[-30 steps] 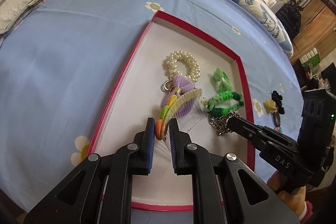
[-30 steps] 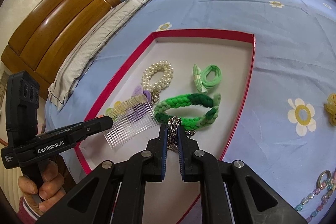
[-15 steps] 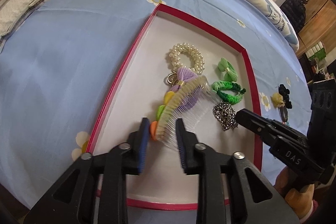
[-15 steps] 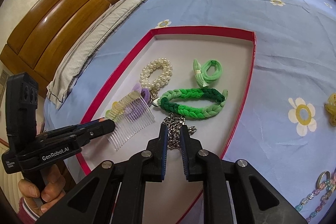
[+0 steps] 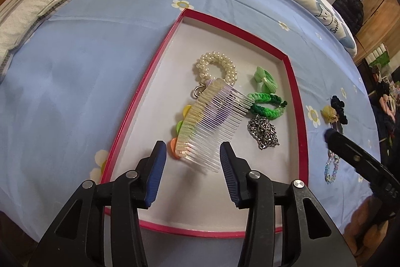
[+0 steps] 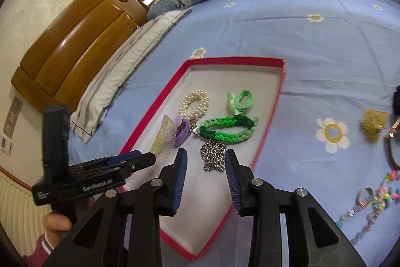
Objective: Organize jewelry
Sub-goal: 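Withdraw both tools toward the yellow claw clip and black scrunchie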
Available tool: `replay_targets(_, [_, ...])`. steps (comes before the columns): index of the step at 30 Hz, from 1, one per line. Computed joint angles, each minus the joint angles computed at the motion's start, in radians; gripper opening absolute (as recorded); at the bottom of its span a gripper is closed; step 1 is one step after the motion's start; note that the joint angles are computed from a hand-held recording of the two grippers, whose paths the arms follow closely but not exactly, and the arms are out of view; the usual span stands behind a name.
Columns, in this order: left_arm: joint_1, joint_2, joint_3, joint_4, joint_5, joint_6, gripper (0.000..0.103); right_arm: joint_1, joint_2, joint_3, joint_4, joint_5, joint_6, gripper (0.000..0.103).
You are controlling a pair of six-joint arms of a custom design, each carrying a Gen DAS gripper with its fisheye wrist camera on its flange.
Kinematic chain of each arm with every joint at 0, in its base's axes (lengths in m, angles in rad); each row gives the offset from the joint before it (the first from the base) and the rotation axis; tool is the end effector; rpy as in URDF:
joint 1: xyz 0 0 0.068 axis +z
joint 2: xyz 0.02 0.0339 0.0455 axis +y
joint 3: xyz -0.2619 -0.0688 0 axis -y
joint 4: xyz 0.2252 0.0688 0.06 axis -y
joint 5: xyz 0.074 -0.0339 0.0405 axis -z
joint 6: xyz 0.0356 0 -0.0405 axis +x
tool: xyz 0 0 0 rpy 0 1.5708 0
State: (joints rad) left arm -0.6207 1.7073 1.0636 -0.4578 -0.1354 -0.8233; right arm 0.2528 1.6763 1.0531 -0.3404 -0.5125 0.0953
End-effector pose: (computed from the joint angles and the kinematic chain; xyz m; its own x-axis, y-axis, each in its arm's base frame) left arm 0.2641 -0.1829 0.1883 -0.8794 -0.2645 -0.3957 -0.1741 0.9525 -0.2498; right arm 0.3107 0.0983 0.2050 -0.8381 -0.1308 -0.5297 -0.4110 0.7899 0.4552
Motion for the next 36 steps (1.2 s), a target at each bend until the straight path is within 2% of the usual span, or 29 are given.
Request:
replay_targets(3, [-0.016, -0.012, 0.011, -0.023, -0.021, -0.009, 0.043, -0.043, -0.062, -0.042, -0.014, -0.018, -0.017, 0.039])
replay_targets(7, [-0.047, -0.035, 0.032, -0.048, -0.048, -0.021, 0.050, -0.118, -0.135, -0.093, -0.044, -0.036, -0.043, 0.040])
replay_targets(11, [-0.081, -0.031, 0.081, -0.073, -0.057, -0.022, 0.050, -0.205, -0.174, -0.128, -0.081, -0.042, -0.081, 0.046])
replay_targets(15, [-0.116, 0.000, 0.148, -0.091, -0.060, -0.014, 0.054, -0.305, -0.190, -0.154, -0.106, -0.054, -0.116, 0.046])
replay_targets(27, [-0.216, 0.162, 0.378, -0.163, -0.044, 0.003, 0.056, -0.572, -0.174, -0.150, -0.164, -0.097, -0.218, 0.047])
replay_targets(36, [-0.248, 0.361, 0.656, -0.252, -0.005, 0.054, 0.056, -0.666, -0.101, -0.094, -0.164, -0.110, -0.250, 0.047])
